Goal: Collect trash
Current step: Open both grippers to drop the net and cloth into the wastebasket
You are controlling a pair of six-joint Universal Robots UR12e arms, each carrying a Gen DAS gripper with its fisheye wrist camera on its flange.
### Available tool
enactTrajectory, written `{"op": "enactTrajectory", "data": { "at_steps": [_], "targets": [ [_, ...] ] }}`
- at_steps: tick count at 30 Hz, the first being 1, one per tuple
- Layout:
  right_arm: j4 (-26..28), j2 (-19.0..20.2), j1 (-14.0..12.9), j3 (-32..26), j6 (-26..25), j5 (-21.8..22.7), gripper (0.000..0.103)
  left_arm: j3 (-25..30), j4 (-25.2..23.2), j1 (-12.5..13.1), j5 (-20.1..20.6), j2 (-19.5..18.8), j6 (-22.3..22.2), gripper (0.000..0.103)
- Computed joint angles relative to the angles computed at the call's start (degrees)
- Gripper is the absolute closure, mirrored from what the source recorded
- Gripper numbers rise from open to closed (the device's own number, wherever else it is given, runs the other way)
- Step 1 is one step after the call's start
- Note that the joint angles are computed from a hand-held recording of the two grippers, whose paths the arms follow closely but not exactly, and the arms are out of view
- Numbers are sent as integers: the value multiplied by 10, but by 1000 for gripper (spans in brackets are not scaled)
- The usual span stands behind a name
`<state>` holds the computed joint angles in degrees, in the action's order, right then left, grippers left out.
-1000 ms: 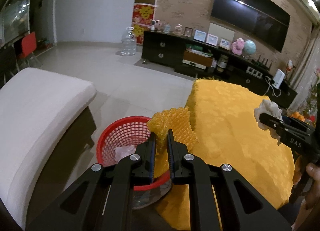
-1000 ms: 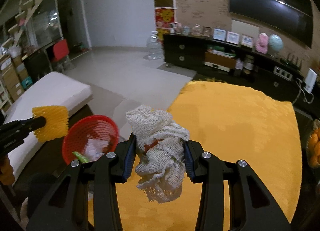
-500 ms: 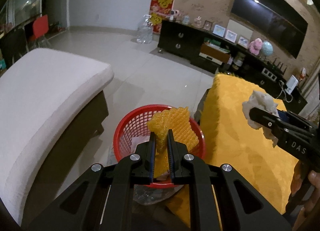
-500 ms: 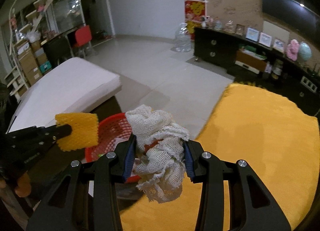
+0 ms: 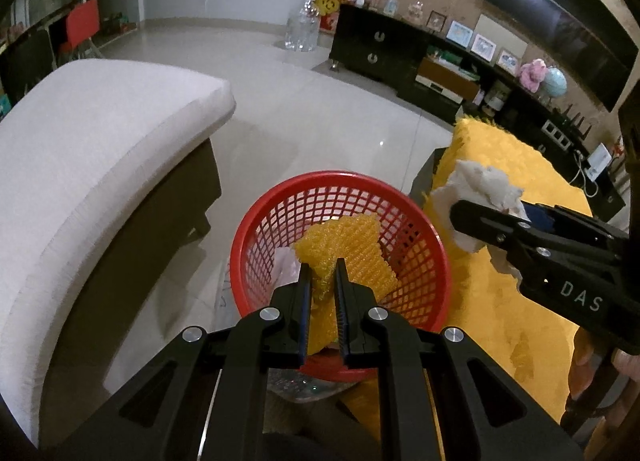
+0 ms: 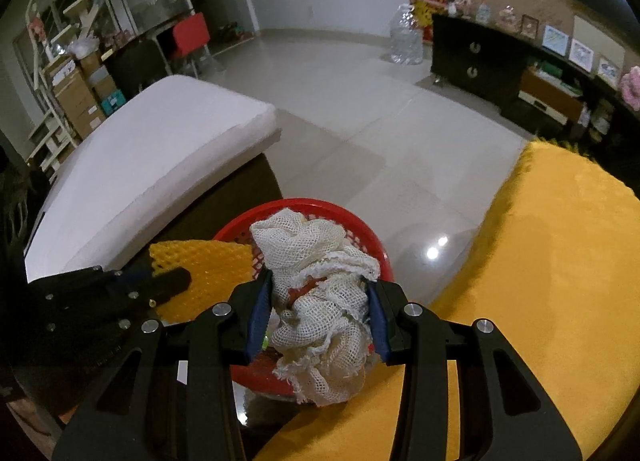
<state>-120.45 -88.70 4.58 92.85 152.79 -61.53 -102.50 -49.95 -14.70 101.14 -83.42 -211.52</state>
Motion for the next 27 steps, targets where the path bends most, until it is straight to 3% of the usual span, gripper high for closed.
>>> {"op": "enactTrajectory", "data": {
  "at_steps": [5, 8, 10, 13, 20, 24, 27],
  "targets": [
    [25, 15, 10, -11, -3, 0, 61, -1, -12, 8, -11, -4, 4, 92],
    [38, 19, 9, -14, 9, 8, 48, 0, -12, 9, -14, -7, 7, 91],
    [43, 19, 4, -14, 19, 14, 37, -1, -9, 11, -18, -7, 7, 85],
    [46, 20, -1, -15, 26, 18, 37, 0, -8, 11, -17, -8, 5, 78],
    [28, 6, -16, -3, 39, 28, 33, 3, 8, 2, 1, -4, 11, 51],
    [0, -8, -27, 9, 43, 26, 27, 11, 10, -10, 33, -4, 12, 30],
    [-34, -23, -32, 23, 49, 22, 20, 17, 10, -21, 62, -2, 11, 24]
  ]
}}
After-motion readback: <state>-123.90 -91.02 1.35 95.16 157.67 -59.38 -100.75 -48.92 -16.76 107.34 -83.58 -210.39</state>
